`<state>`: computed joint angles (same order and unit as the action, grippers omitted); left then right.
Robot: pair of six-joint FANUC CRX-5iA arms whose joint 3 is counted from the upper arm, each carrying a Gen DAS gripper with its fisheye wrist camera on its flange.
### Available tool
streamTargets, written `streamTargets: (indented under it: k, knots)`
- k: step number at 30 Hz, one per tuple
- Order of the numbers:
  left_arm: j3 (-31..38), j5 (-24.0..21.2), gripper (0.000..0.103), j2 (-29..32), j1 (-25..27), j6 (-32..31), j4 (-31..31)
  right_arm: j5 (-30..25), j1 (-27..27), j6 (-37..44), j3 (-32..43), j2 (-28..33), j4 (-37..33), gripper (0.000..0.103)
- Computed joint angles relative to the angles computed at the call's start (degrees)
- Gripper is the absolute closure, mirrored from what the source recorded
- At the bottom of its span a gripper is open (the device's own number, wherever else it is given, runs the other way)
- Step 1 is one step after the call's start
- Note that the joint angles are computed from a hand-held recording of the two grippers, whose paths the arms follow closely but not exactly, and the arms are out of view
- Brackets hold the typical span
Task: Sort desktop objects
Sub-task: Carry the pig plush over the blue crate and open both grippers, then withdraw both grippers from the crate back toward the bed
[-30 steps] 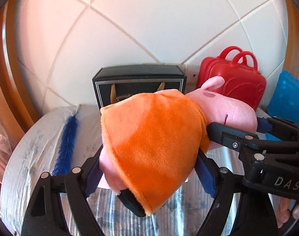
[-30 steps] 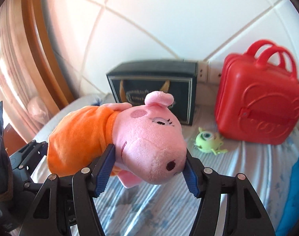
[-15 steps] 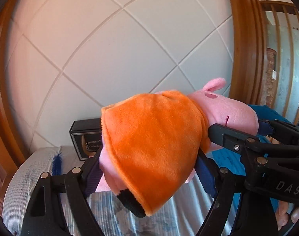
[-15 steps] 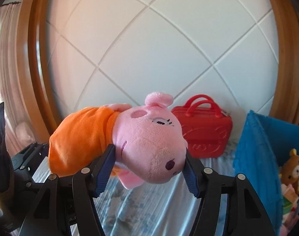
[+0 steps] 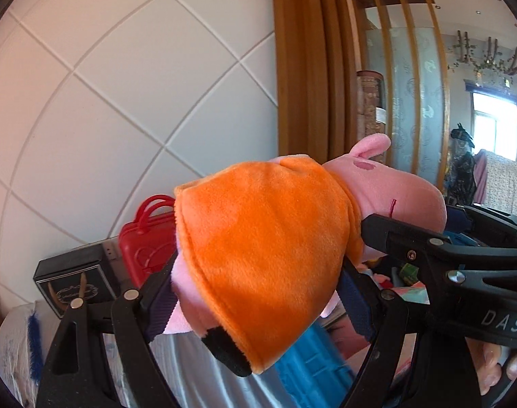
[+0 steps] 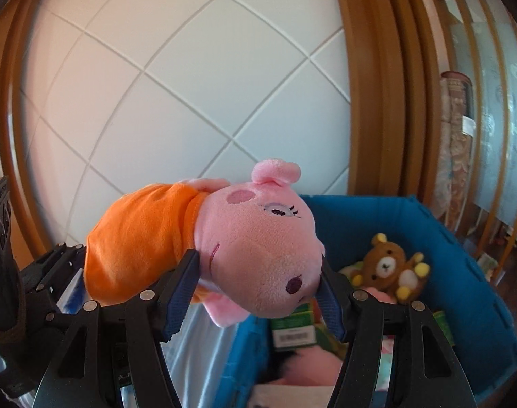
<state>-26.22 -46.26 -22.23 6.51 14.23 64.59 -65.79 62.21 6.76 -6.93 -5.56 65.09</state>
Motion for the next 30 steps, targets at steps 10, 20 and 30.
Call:
streamTargets:
  k: [10,20,30]
  knots:
    - [3.7,5.0,0.014,2.1,-16.4,13.9,-13.7,-6.5,-1.8,-1.6,-12.1,-14.7,-3.5,0.038]
    - [11.4,3.8,0.013,5.1,-22.1,35.0,-39.3,-7.0,-6.8,2.1,-14.6,-18.2,-13.9,0.011]
    - [8.8,1.8,0.013,3.1,-18.6,35.1,-35.5,-7.0,-5.9,0.1,-16.2,-20.6,-13.8,0.000]
